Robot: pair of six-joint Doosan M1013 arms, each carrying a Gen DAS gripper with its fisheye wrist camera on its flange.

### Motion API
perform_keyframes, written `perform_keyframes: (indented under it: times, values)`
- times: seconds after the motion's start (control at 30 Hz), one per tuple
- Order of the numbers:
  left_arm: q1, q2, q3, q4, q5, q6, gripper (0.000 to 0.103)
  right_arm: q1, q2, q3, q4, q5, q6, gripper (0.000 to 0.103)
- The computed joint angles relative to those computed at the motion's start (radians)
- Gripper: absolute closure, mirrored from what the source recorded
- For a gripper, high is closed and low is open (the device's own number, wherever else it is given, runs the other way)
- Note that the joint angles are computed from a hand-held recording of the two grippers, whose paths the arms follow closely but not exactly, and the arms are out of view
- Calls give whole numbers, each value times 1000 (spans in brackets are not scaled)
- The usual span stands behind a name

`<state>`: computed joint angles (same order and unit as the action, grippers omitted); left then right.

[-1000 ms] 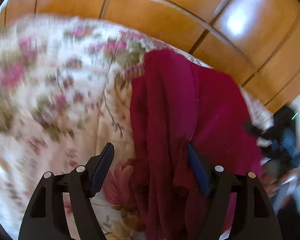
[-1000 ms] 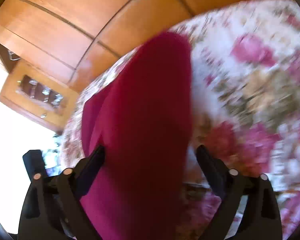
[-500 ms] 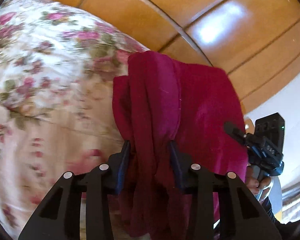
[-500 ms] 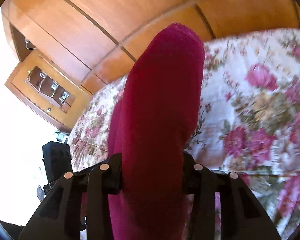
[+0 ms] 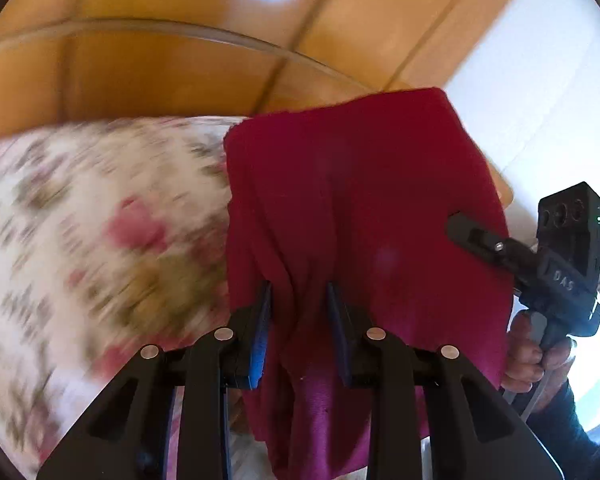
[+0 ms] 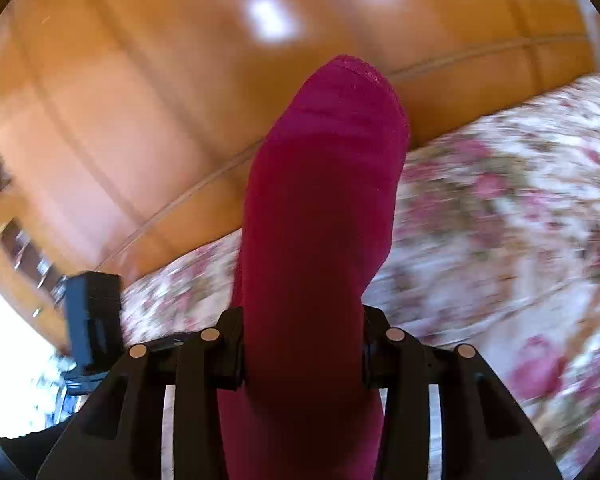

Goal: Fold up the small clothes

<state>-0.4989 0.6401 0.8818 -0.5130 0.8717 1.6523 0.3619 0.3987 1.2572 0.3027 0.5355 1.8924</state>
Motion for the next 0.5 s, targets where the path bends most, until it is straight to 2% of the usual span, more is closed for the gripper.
perform_keyframes:
  times: [0.07,0.1,0.13,0.17,0.2,0.23,0.27,0.3,0.37,0.43,0.5]
  values:
    - [-41,85,-155,148,111,-69,76,-36,6,27,-6,12,68,64]
    - [-64,133,-238,241,193,-103,76,-50,13,39,-30,39,116,63]
    - [-80,162,-278,290,232,-106,76,-58,19,47,-43,67,141,62]
    - [-91,166,-278,335,243,-111,75,-70,20,64,-35,91,146,58]
    - [-100,162,-261,372,219,-118,75,-74,19,84,-35,88,155,52]
    - [-106,159,-250,393,199,-126,75,-74,8,114,-46,44,176,48]
    - [-108,157,-246,408,189,-138,75,-71,2,124,-74,32,213,36]
    - [-107,150,-234,413,179,-143,75,-69,-4,124,-98,38,233,29]
    - [-108,117,-181,430,145,-160,69,-55,-16,114,-200,67,291,26]
    - [-111,80,-127,441,98,-181,68,-24,-32,104,-391,94,394,26]
    - [-110,48,-75,459,47,-219,59,5,-61,118,-527,93,461,27]
